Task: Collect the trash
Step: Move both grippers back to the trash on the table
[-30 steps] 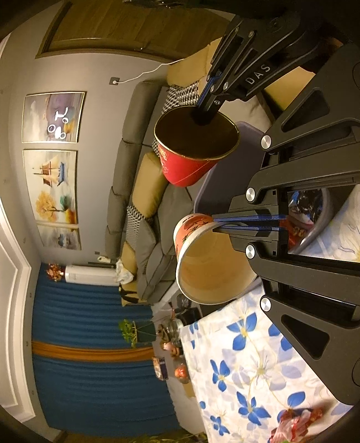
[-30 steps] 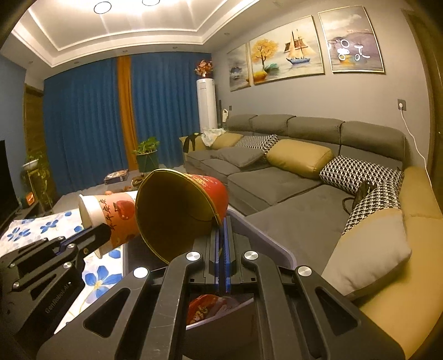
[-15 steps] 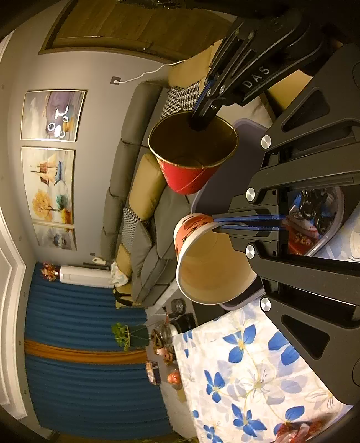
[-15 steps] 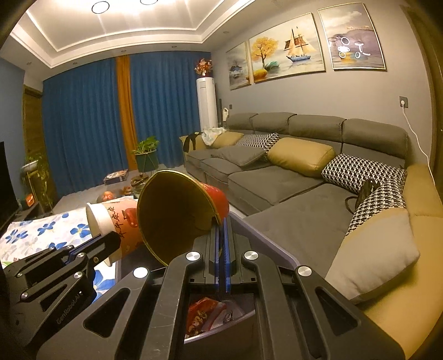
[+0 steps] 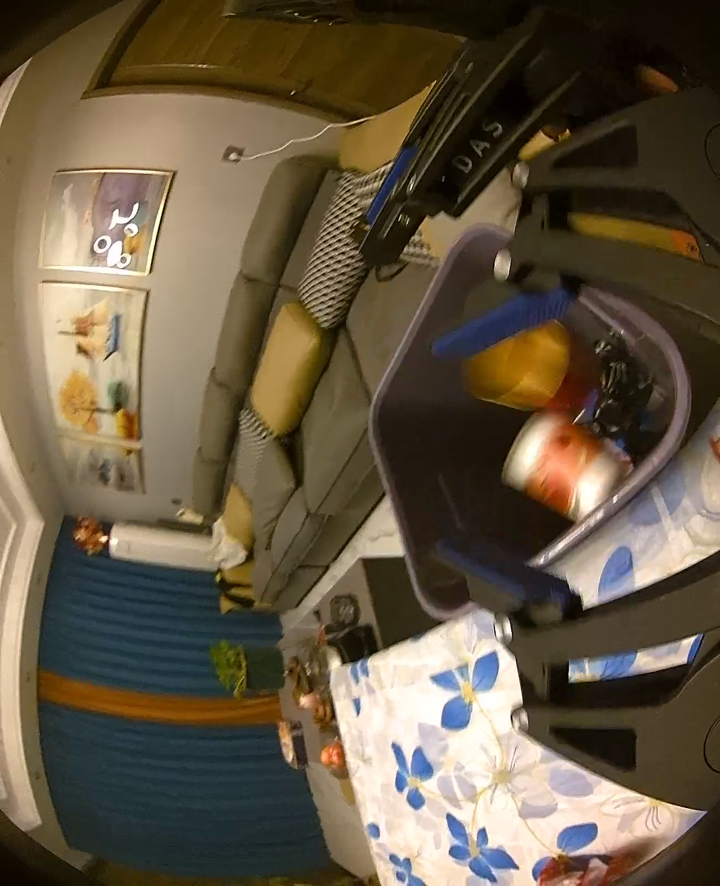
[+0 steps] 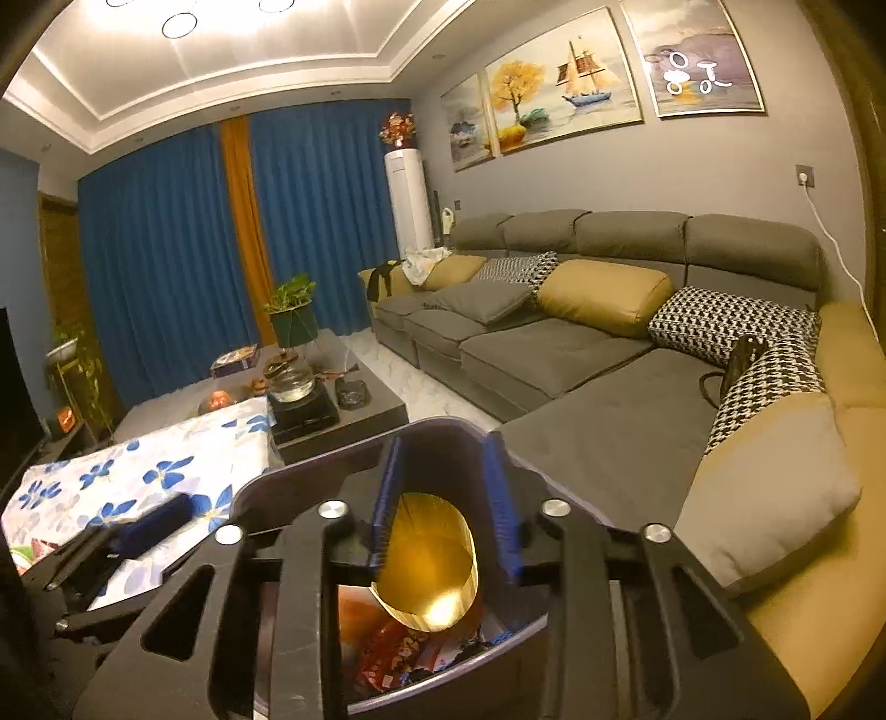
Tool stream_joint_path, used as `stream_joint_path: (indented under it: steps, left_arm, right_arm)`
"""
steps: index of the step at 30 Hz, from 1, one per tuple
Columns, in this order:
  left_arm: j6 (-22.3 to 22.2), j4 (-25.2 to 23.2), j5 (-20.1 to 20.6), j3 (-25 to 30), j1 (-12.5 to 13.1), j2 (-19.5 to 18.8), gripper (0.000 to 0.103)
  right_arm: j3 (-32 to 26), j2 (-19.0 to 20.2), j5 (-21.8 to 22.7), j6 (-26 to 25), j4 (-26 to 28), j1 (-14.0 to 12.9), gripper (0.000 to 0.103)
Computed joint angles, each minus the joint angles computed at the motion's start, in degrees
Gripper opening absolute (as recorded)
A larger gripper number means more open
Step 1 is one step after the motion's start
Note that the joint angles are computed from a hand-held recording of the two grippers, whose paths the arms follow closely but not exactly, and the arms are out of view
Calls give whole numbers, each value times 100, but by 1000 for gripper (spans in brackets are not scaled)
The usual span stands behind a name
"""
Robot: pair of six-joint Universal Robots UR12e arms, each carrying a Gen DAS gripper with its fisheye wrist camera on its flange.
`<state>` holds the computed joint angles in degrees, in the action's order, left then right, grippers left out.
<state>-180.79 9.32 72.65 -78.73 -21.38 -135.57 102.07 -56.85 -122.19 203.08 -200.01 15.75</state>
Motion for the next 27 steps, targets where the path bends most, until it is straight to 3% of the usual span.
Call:
stream_joint_path:
  steps: [2, 7, 13, 20, 27]
  left_arm:
    - [-65, -24, 98, -28, 14, 25, 81]
    - [-150, -61, 220, -177, 52, 135, 88]
    - [-249, 266, 827, -769, 114, 454, 91]
    - [-291, 739, 1927, -1632, 276, 909, 92]
    - [-447, 1495, 3108, -2510, 617, 1323, 92]
  right_arm:
    - [45, -39, -56, 72, 2, 26, 48]
    - [132, -92, -297, 36, -145, 174, 66]
    - [141, -78, -479, -282, -306, 442, 85]
    - [-52, 51, -118, -444, -151, 721, 87]
    - [-440, 270, 420, -719, 7, 1008, 87]
